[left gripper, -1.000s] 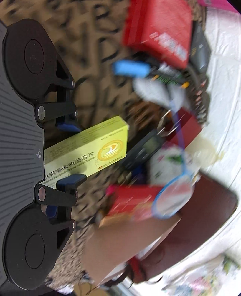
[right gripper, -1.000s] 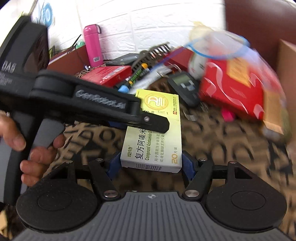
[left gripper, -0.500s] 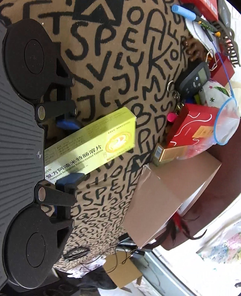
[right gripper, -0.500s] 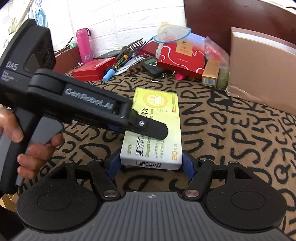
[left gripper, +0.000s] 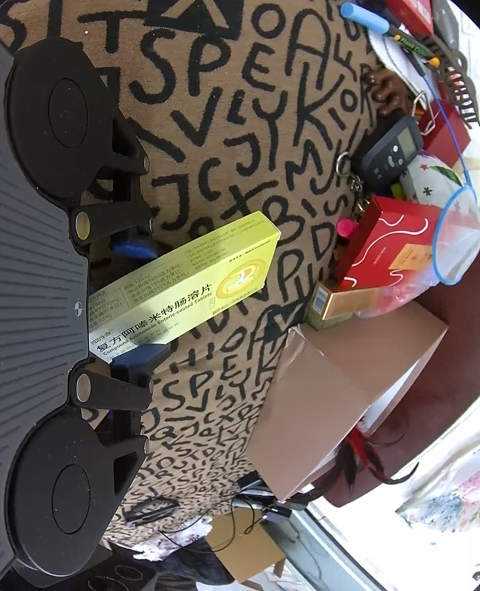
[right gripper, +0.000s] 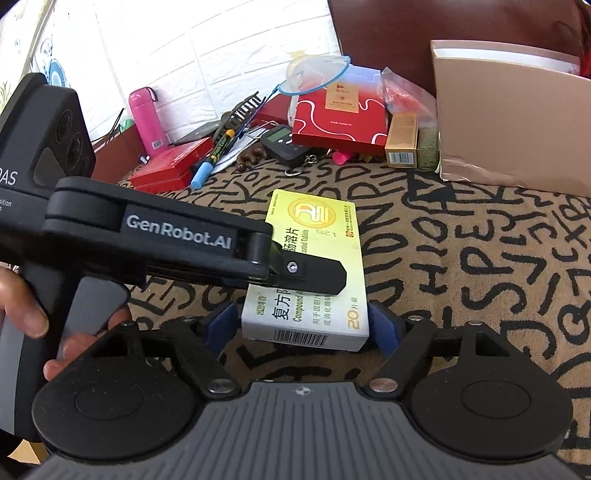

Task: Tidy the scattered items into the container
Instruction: 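Carry the yellow box into the cardboard box and release it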

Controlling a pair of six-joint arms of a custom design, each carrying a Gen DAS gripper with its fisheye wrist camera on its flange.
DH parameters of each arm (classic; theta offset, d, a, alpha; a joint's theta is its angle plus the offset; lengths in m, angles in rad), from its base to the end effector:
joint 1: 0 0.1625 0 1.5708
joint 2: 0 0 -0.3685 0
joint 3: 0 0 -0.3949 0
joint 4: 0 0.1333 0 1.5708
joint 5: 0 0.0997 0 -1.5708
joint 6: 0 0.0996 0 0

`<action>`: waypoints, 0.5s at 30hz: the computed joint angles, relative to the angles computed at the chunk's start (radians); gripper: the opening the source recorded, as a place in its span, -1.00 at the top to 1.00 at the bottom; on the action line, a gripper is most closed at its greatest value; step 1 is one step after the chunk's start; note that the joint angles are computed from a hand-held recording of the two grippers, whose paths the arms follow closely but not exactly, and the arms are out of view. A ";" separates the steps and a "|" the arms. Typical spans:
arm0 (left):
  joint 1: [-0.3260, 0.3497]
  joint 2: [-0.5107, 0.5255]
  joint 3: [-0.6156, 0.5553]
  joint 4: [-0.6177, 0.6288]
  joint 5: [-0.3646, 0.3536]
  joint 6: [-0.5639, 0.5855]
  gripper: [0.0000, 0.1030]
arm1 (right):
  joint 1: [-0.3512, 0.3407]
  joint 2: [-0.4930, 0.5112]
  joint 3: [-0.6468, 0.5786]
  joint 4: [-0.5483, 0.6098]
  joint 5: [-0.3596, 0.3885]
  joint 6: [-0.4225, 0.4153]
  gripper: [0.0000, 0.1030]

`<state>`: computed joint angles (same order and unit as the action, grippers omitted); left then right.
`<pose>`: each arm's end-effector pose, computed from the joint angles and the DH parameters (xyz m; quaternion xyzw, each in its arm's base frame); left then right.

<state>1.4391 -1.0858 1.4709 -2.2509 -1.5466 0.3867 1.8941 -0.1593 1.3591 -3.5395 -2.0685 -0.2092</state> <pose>0.0476 -0.6742 0.2739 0.2518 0.9565 -0.1442 0.0306 0.2845 -0.5791 -0.1406 0.1473 -0.8911 0.3759 0.2072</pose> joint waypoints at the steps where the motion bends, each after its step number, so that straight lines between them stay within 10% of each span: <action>1: 0.001 0.001 -0.002 0.003 -0.001 0.002 -0.15 | 0.001 0.004 -0.004 -0.004 -0.008 -0.002 -0.41; 3: -0.001 -0.004 0.004 0.000 0.006 0.007 0.10 | -0.002 0.002 0.000 -0.010 -0.001 -0.002 -0.40; 15: -0.063 -0.072 0.057 0.011 -0.049 0.039 0.16 | 0.045 -0.056 0.091 -0.145 -0.069 -0.038 -0.40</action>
